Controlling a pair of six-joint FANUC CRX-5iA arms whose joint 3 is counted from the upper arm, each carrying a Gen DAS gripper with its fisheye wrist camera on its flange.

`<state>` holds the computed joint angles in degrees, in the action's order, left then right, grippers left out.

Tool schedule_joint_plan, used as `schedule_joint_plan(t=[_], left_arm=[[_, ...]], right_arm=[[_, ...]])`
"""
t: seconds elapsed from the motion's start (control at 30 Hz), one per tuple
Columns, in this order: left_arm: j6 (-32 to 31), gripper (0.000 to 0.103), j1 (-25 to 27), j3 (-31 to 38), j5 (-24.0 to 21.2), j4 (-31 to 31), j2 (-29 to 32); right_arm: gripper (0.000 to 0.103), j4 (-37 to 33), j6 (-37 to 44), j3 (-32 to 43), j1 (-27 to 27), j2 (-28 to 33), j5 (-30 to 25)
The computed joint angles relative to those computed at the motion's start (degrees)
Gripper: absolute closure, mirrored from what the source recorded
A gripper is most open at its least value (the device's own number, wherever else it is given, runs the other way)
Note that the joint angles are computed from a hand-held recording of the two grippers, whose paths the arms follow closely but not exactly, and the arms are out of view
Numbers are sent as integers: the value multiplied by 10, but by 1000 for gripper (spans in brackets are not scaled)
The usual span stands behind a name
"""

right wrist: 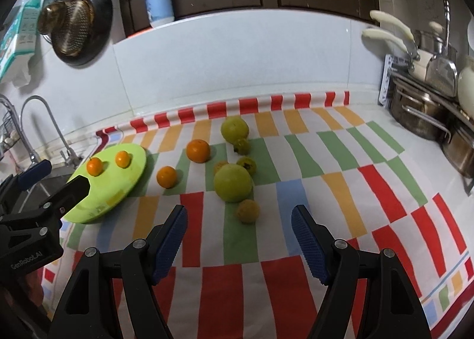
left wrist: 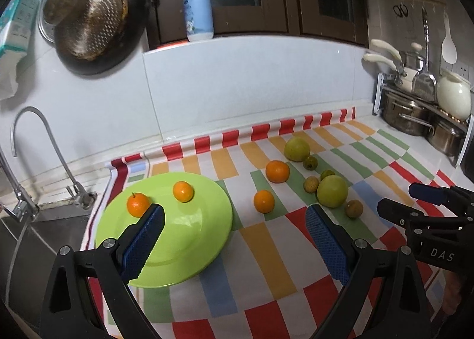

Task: Organize fruits
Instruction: 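Move left tool toward an orange while right tool approaches a small yellow-green fruit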

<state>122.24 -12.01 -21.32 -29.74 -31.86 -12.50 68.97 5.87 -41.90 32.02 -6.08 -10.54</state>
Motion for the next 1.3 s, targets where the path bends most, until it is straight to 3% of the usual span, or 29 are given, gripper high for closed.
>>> schedule_joint_plan(t=[0.2,0.43,0.63,0.93,1.3], left_arm=[[-64,7,24,5,22,52,37],[-128,17,45,15,44,105,83],[-184,29,56,29,51,150,121],[-274,35,66,49,65,214,173],[-334,55,70,63,60,271,206]], right_arm=[[30,-87,63,29,17,34,-20],[32,-188,144,70,30,74,-46],[41,-249,200,103,34,103,-57],[58,-379,322,158,37,134,-82],[71,-423,366,176,37,145,-85]])
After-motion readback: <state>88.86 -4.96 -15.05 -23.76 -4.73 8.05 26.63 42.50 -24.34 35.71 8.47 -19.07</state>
